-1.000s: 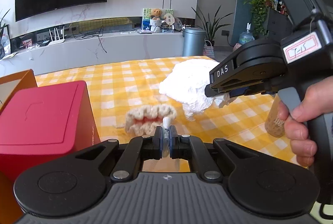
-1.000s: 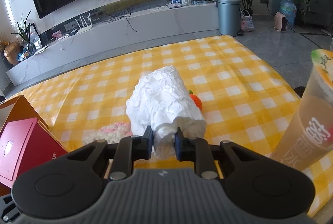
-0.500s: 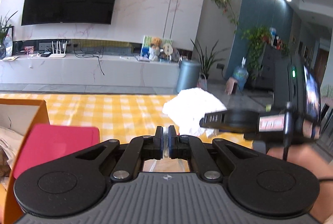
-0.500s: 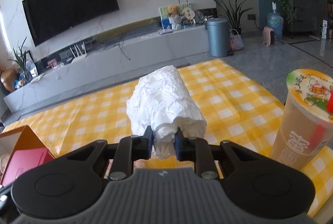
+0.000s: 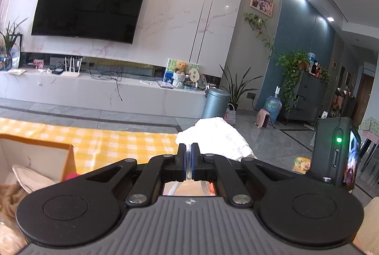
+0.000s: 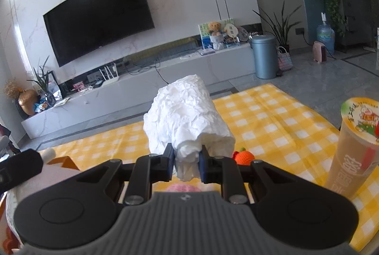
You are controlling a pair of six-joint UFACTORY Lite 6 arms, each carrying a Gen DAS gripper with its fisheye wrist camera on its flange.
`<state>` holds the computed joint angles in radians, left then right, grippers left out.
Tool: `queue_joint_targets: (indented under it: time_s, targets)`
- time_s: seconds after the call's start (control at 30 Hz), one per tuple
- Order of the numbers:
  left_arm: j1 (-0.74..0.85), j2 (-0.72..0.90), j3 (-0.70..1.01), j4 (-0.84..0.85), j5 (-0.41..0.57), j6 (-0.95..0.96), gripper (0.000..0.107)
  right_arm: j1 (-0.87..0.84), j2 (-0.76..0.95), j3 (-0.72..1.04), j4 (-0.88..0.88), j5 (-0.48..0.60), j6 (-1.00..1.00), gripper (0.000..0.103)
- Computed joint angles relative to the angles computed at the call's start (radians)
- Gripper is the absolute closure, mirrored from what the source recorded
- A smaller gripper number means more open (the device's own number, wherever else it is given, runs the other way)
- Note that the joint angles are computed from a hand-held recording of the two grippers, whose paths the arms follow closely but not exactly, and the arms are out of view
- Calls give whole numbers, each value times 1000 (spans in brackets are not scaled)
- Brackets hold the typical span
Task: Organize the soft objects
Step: 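Carry the white cloth over the open box with the right tool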
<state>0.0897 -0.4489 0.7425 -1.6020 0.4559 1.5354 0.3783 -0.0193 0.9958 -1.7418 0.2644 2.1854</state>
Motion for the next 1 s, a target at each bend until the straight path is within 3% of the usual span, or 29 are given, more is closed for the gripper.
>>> queue_joint_targets:
  time_s: [0.17, 0.3, 0.5, 0.7, 0.87, 1.0]
  targets:
    - [135, -51, 39, 158, 97, -147, 103, 85, -69, 8, 91, 45, -67, 84]
    - [316, -7, 135, 251, 299, -250, 103, 197, -133, 16, 178, 117, -169, 84]
    - [529, 9, 219, 302, 426, -251, 103, 438, -205, 67, 302, 289, -333, 84]
    - [812, 82, 329, 267, 631, -196, 103, 594, -185, 167, 326, 421, -349, 84]
    - [941, 165, 391, 259, 684, -133, 103, 645, -79, 281, 354, 437, -352, 84]
    - [971, 224, 410, 255, 635, -93, 103, 633, 62, 398, 410, 357, -360, 84]
